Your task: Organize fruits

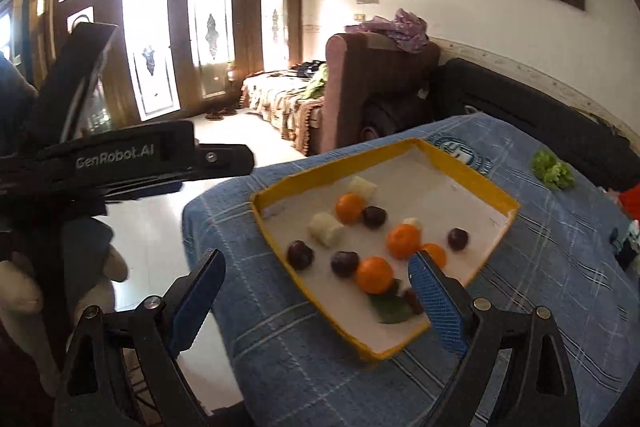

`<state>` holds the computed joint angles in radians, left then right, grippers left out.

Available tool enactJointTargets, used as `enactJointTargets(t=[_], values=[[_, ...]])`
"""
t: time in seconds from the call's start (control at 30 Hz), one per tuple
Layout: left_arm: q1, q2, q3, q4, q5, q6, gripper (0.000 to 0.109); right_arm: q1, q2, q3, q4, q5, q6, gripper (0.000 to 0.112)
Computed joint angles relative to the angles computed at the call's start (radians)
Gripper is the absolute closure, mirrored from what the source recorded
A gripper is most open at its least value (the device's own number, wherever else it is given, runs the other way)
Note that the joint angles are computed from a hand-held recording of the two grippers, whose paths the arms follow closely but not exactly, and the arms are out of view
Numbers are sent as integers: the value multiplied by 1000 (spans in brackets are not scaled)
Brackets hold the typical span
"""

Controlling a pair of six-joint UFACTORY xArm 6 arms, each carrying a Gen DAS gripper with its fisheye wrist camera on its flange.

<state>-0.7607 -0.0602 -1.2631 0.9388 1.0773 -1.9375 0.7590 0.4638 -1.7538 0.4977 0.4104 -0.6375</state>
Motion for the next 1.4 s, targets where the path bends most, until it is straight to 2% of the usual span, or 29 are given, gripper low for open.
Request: enactJointTargets(t=[0.13,0.23,0.43,0.67,0.73,0.87,0.97,1.4], values=[[-62,171,-225,-6,248,117,6,-46,-25,73,-192,-110,170,16],[-70,274,-361,-36,343,200,6,-72,-20,76,-290,-113,269,16],[-50,328,-407,-87,310,235,6,-85,12,34,-370,-57,367,16],[-33,358,-426,-124,315,241,6,-87,65,-49,-346,34,376,16],[-35,381,-452,-126,339,251,6,-88,81,-71,-357,52,394,16],[-62,448,-546,-94,467,294,6,-92,99,-96,-373,73,422,16],[-74,489,-598,-76,522,332,6,-93,111,-113,-382,87,439,16],[-65,490,-593,-94,497,353,6,-96,124,-121,-398,81,467,16]])
